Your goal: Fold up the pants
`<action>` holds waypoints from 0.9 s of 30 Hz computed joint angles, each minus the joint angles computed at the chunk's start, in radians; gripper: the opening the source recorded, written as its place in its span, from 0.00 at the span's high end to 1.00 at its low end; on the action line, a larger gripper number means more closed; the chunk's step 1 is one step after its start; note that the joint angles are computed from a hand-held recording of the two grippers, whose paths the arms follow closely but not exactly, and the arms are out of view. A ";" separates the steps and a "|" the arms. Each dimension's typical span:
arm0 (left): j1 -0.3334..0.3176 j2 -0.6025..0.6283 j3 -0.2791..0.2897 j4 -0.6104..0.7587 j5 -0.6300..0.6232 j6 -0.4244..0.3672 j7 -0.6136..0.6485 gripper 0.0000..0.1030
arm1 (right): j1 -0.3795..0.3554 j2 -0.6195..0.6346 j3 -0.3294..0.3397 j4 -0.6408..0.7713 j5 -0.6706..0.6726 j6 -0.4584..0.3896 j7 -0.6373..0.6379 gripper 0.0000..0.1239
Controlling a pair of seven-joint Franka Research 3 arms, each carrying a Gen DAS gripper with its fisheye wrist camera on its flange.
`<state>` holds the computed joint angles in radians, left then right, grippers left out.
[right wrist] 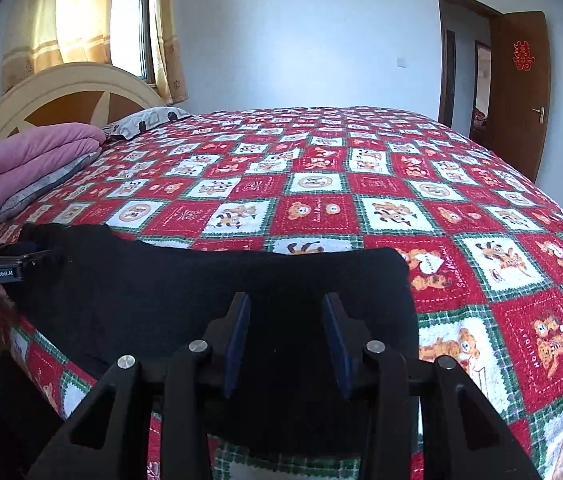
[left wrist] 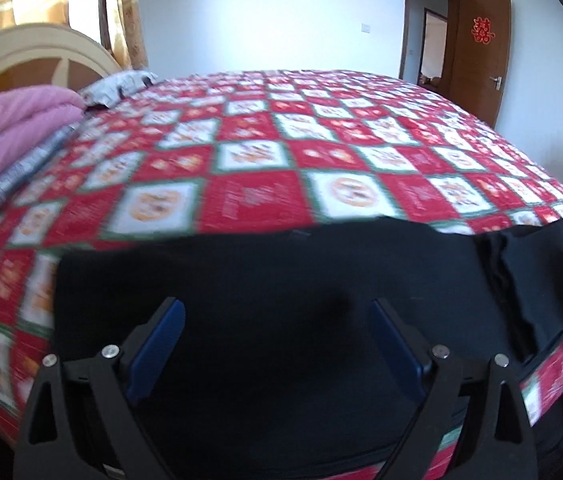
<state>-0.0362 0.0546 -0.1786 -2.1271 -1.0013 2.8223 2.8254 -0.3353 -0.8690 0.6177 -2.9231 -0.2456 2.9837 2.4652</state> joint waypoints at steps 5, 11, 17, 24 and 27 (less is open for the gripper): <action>0.066 0.087 0.030 0.110 0.081 -0.007 -0.013 0.07 | -0.015 -0.003 0.037 0.009 -0.016 0.019 0.001 0.68; 0.184 0.186 0.013 0.219 0.146 -0.156 -0.124 0.07 | -0.026 0.026 0.076 0.036 -0.037 0.009 -0.020 0.68; 0.251 0.210 -0.038 0.226 0.044 -0.212 -0.089 0.10 | -0.025 0.046 0.093 0.051 -0.057 -0.003 -0.010 0.68; 0.230 0.187 -0.030 0.208 0.057 -0.204 -0.073 0.47 | -0.031 0.051 0.099 0.056 -0.079 -0.003 0.010 0.68; 0.242 0.197 -0.022 0.237 0.064 -0.278 -0.115 0.69 | -0.032 0.047 0.099 0.054 -0.082 0.003 0.016 0.68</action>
<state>0.2053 0.2517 -0.2008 -1.8897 -0.9373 2.5438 2.7102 -0.3672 -0.8222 0.7169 -2.8691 -0.3280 2.9871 2.4813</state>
